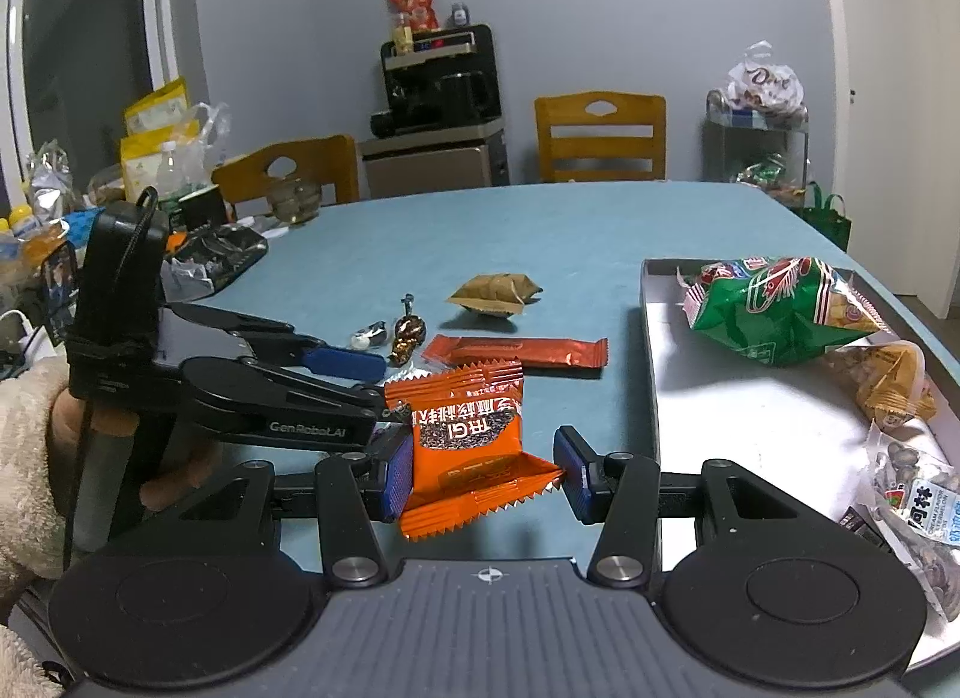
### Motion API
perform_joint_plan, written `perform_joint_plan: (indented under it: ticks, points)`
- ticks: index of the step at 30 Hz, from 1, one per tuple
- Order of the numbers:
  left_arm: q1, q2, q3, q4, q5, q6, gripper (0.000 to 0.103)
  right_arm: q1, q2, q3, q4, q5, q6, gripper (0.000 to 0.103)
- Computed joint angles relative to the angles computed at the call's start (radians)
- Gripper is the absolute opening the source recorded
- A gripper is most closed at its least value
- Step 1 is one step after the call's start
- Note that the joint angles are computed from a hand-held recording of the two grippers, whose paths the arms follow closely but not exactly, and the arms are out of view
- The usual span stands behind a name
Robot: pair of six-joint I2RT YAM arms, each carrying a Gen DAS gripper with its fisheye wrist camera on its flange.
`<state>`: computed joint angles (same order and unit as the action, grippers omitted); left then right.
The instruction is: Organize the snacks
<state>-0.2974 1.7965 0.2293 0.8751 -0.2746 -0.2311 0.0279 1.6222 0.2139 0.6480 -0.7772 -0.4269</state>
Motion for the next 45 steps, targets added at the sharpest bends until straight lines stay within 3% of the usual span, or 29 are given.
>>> perform_joint_plan:
  ticks: [5,11,14,16,25,32,35,37,39,41,43,45]
  points:
    - [-0.054,0.008,0.001,0.01,-0.051,0.017,0.016,-0.031,-0.037,-0.008,-0.026,-0.033,-0.015,0.049]
    - [-0.066,-0.018,-0.021,0.009,-0.076,0.004,0.011,-0.093,-0.078,-0.01,-0.078,-0.075,-0.05,0.049]
    - [-0.103,-0.056,-0.04,0.007,-0.145,0.01,0.01,-0.132,-0.096,0.002,-0.114,-0.098,-0.068,0.049]
    - [-0.122,-0.101,-0.057,-0.004,-0.163,0.005,0.001,-0.159,-0.108,0.009,-0.138,-0.116,-0.08,0.049]
    - [-0.168,-0.242,-0.072,-0.136,-0.215,-0.041,0.0,-0.232,-0.072,0.041,-0.147,-0.159,-0.099,0.049]
    - [-0.1,-0.339,-0.109,-0.179,-0.165,-0.05,0.0,-0.27,-0.036,0.066,-0.174,-0.186,-0.132,0.049]
    - [-0.046,-0.365,-0.092,-0.249,-0.083,-0.046,0.004,-0.275,-0.016,0.074,-0.17,-0.189,-0.135,0.049]
    - [-0.023,-0.352,-0.081,-0.274,-0.043,-0.051,0.013,-0.274,-0.013,0.075,-0.173,-0.191,-0.138,0.049]
    - [-0.029,-0.331,-0.074,-0.289,-0.045,-0.064,0.044,-0.276,-0.011,0.077,-0.178,-0.195,-0.143,0.049]
    - [-0.049,-0.301,-0.071,-0.275,-0.056,-0.075,0.061,-0.281,-0.009,0.08,-0.185,-0.199,-0.147,0.049]
    - [-0.069,-0.28,-0.071,-0.268,-0.055,-0.084,0.061,-0.282,-0.005,0.083,-0.182,-0.199,-0.144,0.049]
    - [-0.083,-0.253,-0.039,-0.328,-0.061,-0.103,0.06,-0.282,-0.003,0.087,-0.183,-0.198,-0.141,0.049]
